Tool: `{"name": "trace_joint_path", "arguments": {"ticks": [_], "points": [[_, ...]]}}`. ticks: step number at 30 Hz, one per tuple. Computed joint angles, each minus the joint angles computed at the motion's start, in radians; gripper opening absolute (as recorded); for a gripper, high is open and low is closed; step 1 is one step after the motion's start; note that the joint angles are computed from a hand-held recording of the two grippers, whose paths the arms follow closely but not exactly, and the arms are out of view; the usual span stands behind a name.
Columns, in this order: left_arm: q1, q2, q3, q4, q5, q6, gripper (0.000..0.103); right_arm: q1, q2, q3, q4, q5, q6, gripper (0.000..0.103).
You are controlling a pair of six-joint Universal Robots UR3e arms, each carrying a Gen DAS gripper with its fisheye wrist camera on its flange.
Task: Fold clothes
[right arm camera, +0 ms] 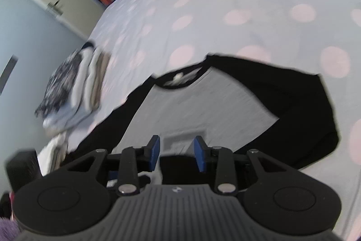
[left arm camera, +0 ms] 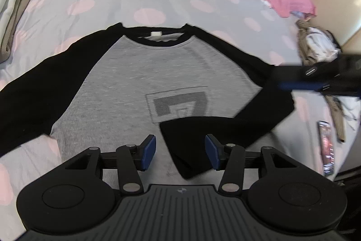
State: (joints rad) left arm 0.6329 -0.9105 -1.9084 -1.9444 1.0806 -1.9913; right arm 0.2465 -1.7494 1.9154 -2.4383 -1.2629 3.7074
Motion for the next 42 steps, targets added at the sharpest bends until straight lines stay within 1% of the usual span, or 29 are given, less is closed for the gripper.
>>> {"name": "trace_joint_path", "arguments": {"ticks": [2, 3, 5, 7, 9, 10, 13, 14, 16, 20, 23, 25, 28, 31, 33, 36, 37, 40, 42], "points": [[-0.057, -0.029, -0.064, 0.135, 0.018, -0.087, 0.046, -0.045, -0.023, 0.005, 0.017, -0.003, 0.006, 0.038], [-0.073, -0.046, -0.087, 0.180, 0.021, -0.117, 0.046, -0.067, -0.032, 0.003, 0.035, -0.012, -0.002, 0.039], [-0.094, -0.080, -0.123, 0.246, 0.018, -0.159, 0.045, -0.106, -0.047, -0.007, 0.075, -0.034, -0.025, 0.041], [-0.111, -0.100, -0.149, 0.283, 0.011, -0.173, 0.044, -0.132, -0.047, -0.032, 0.119, -0.079, -0.054, 0.042], [-0.145, -0.101, -0.177, 0.334, 0.024, -0.187, 0.029, -0.142, -0.029, -0.062, 0.153, -0.145, -0.100, 0.042], [-0.162, -0.094, -0.194, 0.365, 0.033, -0.195, 0.020, -0.146, -0.019, -0.076, 0.167, -0.180, -0.123, 0.042], [-0.151, -0.070, -0.210, 0.356, 0.009, -0.171, 0.004, -0.159, 0.027, -0.106, 0.186, -0.256, -0.183, 0.042], [-0.132, -0.063, -0.198, 0.318, -0.011, -0.154, 0.003, -0.171, 0.039, -0.113, 0.197, -0.265, -0.187, 0.042], [-0.087, -0.051, -0.164, 0.225, -0.054, -0.114, 0.003, -0.204, 0.045, -0.117, 0.220, -0.248, -0.175, 0.042], [0.021, -0.058, -0.003, -0.069, -0.160, 0.040, 0.003, -0.258, 0.040, -0.114, 0.258, -0.171, -0.158, 0.042], [0.085, -0.097, 0.130, -0.242, -0.223, 0.131, 0.003, -0.235, 0.058, -0.128, 0.258, -0.190, -0.157, 0.042], [0.121, -0.136, 0.211, -0.315, -0.258, 0.161, 0.003, -0.219, 0.070, -0.136, 0.250, -0.202, -0.154, 0.042], [0.175, -0.191, 0.298, -0.353, -0.300, 0.162, 0.003, -0.204, 0.079, -0.139, 0.240, -0.215, -0.151, 0.042], [0.211, -0.248, 0.351, -0.289, -0.323, 0.077, 0.003, -0.187, 0.090, -0.141, 0.240, -0.232, -0.161, 0.042], [0.223, -0.276, 0.348, -0.192, -0.317, -0.013, 0.003, -0.164, 0.103, -0.146, 0.246, -0.251, -0.179, 0.042], [0.221, -0.284, 0.277, 0.048, -0.248, -0.174, 0.003, -0.121, 0.124, -0.154, 0.249, -0.287, -0.222, 0.041], [0.215, -0.293, 0.258, 0.102, -0.223, -0.214, 0.003, -0.109, 0.129, -0.153, 0.248, -0.293, -0.239, 0.040], [0.182, -0.328, 0.199, 0.244, -0.168, -0.301, 0.003, -0.079, 0.146, -0.156, 0.257, -0.290, -0.295, 0.040], [0.162, -0.350, 0.169, 0.301, -0.137, -0.324, 0.003, -0.064, 0.160, -0.163, 0.276, -0.281, -0.335, 0.039]]}}
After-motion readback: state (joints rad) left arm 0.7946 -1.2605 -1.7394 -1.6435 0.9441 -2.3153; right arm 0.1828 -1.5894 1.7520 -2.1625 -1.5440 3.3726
